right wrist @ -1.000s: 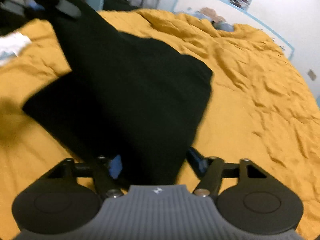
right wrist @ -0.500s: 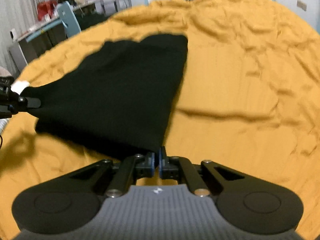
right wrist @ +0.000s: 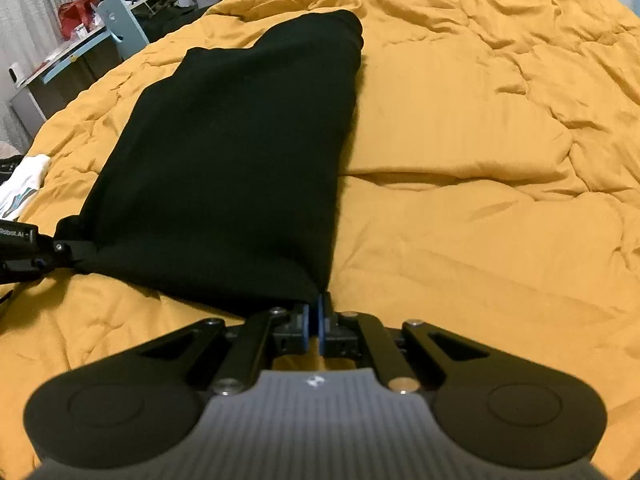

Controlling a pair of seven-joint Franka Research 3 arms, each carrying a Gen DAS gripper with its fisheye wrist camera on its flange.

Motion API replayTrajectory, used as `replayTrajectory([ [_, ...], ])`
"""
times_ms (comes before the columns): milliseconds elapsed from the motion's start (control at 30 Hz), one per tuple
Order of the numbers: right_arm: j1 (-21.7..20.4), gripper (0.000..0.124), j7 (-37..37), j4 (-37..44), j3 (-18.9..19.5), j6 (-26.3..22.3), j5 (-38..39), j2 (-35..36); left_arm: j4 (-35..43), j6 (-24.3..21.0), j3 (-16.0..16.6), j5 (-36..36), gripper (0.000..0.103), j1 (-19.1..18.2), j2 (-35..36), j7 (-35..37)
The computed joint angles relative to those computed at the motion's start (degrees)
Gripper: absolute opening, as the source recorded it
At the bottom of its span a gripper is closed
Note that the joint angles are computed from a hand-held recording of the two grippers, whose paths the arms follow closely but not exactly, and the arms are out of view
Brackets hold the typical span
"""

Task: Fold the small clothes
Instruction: 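Lay the folded sweater flat and open both grippers, lifting away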

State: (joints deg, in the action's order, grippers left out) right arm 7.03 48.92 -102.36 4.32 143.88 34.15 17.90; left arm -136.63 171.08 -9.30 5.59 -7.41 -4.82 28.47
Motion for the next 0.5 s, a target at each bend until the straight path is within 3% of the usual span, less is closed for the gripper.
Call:
replayTrajectory([
  [200, -0.4, 0.000, -0.2, 0.8, -0.2, -3.1, -0.2, -0.7, 1.0, -5.6, -0.4, -0.9, 0.018, -0.5, -1.5, -1.8],
  [300, -0.8, 0.000, -0.1, 0.3, -0.5, -4.3, 0.4, -1.6, 2.6, -12.1, -1.2, 2.1, 0.018, -0.1, -2.6, -4.2],
  [400, -1.0, 0.000, -0.6, -0.9, -0.9, -4.7, 0.7, -3.0, 4.6, -17.7, -0.9, 1.8, 0.019, -0.9, -3.5, -1.3],
  [500, -0.8, 0.000, -1.1, -2.9, -1.6, -2.4, -0.4, -4.8, 8.0, -25.0, -1.5, 4.5, 0.023, -0.9, -3.9, -0.5],
])
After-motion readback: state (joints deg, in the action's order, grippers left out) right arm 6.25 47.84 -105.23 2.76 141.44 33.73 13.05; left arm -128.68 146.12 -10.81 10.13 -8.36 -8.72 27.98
